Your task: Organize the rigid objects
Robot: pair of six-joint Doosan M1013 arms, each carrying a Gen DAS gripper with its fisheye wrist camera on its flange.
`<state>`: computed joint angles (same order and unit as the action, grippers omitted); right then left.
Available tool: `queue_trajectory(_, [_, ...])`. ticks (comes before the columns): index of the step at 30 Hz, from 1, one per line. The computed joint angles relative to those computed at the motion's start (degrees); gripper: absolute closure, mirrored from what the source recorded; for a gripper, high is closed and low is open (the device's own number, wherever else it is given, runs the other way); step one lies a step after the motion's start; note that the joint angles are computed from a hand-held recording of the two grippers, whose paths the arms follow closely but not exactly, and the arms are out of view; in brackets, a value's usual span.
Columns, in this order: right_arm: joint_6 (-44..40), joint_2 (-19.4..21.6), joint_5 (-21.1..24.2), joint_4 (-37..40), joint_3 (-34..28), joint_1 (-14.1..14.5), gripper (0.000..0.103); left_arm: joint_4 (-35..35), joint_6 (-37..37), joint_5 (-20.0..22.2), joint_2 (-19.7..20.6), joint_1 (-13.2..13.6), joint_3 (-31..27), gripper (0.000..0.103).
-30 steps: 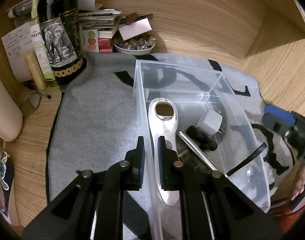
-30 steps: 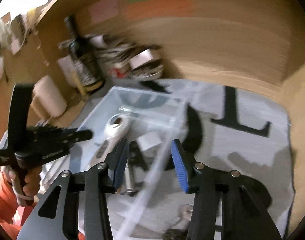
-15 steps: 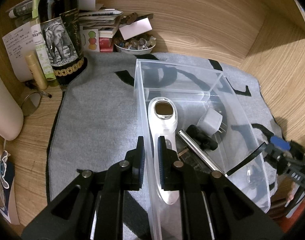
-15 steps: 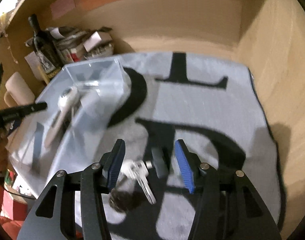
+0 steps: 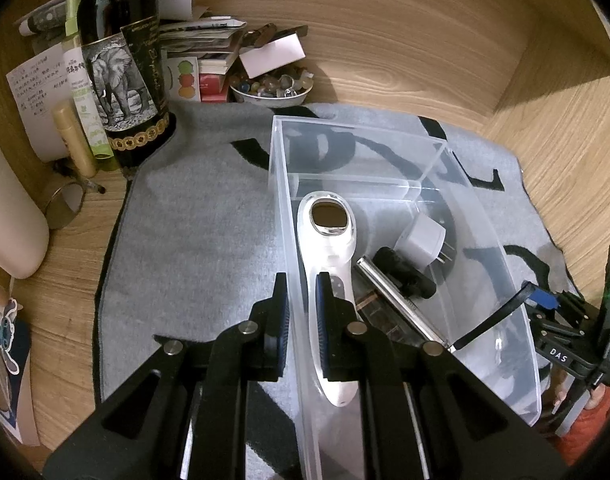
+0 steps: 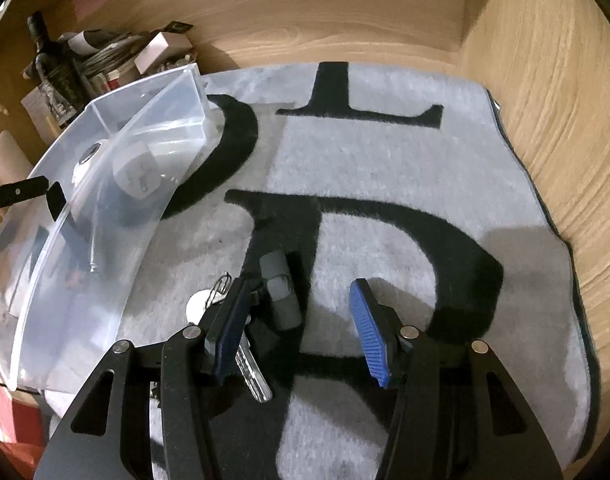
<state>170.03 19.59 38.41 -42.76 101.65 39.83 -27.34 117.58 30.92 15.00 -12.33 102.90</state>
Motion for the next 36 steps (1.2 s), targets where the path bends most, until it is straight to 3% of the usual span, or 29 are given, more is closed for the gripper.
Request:
queue_trajectory(2, [-0.5, 0.3, 0.4, -0.8, -0.3, 0.1, 0.055, -0.1, -0.1, 0.0, 0.0, 0.0, 0.0, 0.092])
queue_trajectory(8, [-1.5, 0.8, 1.7, -2.4, -0.7, 0.3, 0.08, 0.0, 0.0, 0.0, 0.0, 0.0, 0.0, 0.092])
queue_trajectory(12, [-1.2, 0.4, 0.9, -2.1, -0.7, -0.1, 0.08, -0.2, 0.1, 0.0, -0.1, 0.0, 0.1, 0.092])
queue_trajectory(27, [2.2, -1.1, -2.5, -13.1, -4.1, 1.3, 0.08, -1.7, 1.5, 0.0, 0.0, 0.2, 0.1, 0.092])
queue_trajectory(36, [-6.3, 1.1, -7.0, -10.8, -8.3, 2.1, 0.08, -3.1, 3.0, 0.5, 0.1, 0.5, 0.0, 0.092])
